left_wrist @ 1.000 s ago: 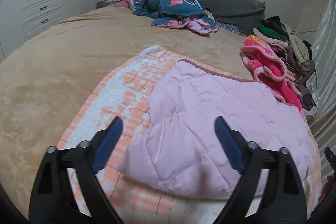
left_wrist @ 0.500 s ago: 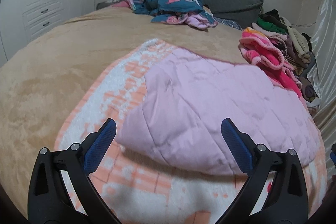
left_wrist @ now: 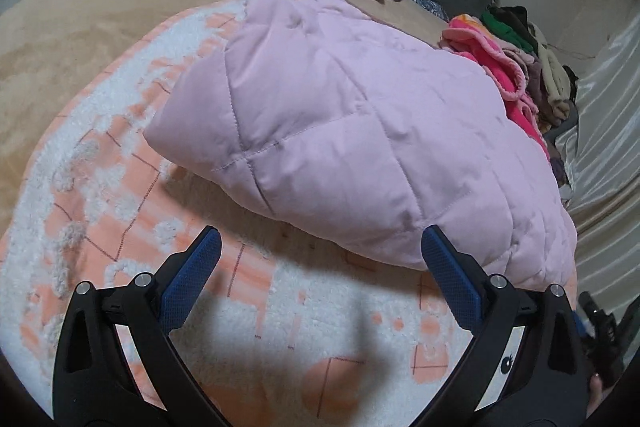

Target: Fold large clothes

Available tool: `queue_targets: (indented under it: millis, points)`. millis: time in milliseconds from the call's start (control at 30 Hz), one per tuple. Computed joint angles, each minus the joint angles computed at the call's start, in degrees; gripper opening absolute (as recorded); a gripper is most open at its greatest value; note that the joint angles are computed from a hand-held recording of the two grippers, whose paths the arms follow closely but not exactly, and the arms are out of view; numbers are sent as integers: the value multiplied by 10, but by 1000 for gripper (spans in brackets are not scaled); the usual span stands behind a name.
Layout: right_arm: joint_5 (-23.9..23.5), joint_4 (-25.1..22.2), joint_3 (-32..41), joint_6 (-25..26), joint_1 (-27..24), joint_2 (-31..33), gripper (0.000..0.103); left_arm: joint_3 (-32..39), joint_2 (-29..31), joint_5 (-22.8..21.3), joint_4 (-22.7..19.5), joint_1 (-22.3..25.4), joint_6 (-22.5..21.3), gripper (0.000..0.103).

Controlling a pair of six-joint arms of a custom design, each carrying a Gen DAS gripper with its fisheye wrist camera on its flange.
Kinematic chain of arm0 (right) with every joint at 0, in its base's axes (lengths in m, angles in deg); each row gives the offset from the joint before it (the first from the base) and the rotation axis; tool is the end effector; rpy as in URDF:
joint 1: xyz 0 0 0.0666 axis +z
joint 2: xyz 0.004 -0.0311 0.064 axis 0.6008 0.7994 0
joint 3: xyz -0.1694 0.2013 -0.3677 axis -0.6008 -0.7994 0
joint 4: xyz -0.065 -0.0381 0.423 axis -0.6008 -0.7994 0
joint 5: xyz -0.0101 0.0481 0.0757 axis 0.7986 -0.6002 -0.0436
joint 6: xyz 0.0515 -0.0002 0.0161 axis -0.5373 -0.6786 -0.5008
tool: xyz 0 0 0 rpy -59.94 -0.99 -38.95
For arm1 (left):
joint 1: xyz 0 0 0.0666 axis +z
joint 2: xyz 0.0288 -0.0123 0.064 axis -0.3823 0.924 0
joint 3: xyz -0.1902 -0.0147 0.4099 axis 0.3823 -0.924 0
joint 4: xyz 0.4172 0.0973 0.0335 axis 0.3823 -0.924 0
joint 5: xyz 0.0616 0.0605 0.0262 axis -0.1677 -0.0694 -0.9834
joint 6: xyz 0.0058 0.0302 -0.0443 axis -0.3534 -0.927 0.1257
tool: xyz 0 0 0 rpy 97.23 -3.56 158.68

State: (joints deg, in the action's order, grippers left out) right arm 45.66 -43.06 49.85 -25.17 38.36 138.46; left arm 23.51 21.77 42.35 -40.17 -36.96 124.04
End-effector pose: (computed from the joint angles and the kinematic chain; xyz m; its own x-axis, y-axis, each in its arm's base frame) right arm 0.4694 0.0200 0.5393 -0.7221 0.3315 -0.6071 0.0639 0.9059 0.4187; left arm 0.4835 -0.1229 0.5422 -0.7021 -0.4536 -0.5489 -0.2864 0.8856 -0.3655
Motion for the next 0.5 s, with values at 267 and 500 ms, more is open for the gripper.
queue_targets:
  millis: [267,500]
  points:
    - [-43,27,6,-97,-8,44,99,-23,-8,39,47,21,40,94]
    - [-77,66,16,-143,-11,77,99,-30,0,90,75,37,80,94]
